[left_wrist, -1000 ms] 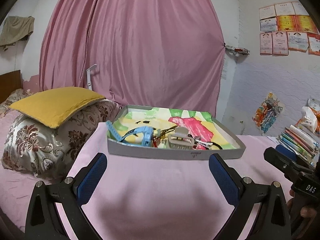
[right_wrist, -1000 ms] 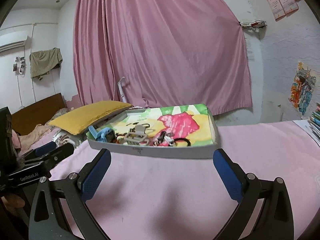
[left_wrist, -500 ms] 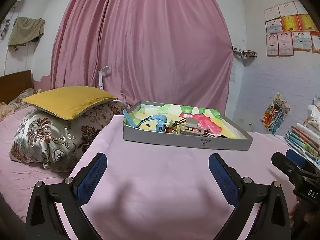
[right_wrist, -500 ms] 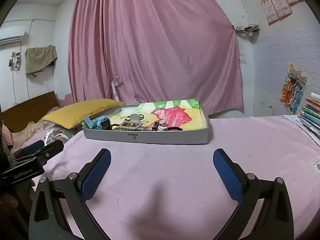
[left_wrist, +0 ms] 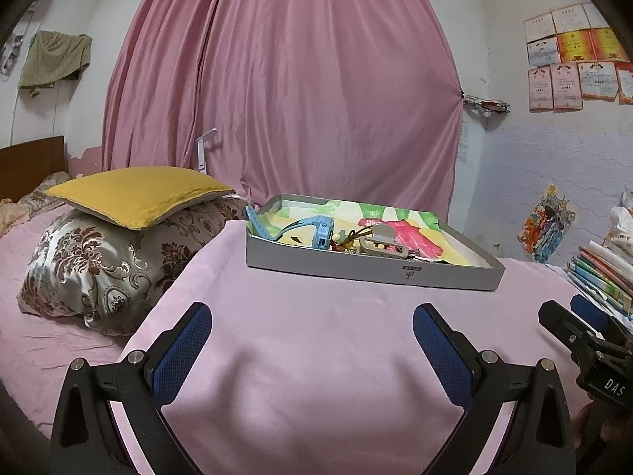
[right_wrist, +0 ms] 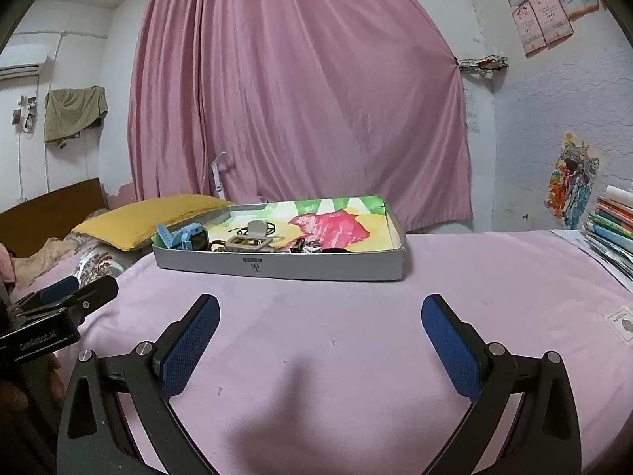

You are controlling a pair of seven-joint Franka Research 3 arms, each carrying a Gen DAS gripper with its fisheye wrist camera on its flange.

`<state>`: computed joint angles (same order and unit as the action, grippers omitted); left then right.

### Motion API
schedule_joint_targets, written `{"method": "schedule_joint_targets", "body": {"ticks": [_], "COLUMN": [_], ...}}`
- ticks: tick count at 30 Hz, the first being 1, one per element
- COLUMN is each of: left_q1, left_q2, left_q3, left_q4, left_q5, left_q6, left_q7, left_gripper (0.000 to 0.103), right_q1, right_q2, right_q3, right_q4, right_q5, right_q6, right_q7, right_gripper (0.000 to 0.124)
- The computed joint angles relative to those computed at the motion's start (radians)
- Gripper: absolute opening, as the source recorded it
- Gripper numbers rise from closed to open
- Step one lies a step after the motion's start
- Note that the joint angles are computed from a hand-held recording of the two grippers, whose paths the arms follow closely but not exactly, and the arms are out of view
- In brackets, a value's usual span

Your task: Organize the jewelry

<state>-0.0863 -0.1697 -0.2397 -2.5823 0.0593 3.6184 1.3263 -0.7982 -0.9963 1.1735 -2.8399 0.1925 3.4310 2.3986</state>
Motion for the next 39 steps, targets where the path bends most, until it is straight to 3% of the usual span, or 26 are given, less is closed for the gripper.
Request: {"method": "schedule_joint_targets", "body": {"ticks": [39], "left_q1": [-0.001], "left_q2": [-0.001], "left_q3": [-0.012], "left_q4": [-0.005], "left_q5": [-0.032], "left_q6": [0.001], "left_q7": [0.042], "left_gripper": [0.102], "right_q1": [0.009], "right_q2": [-0.008], "right_q3": [-0.018], "right_q4": [0.003], "right_q5": [-0.037], "right_q6": [-0.029], "right_q7": [0.016], "right_gripper": [0.100]}}
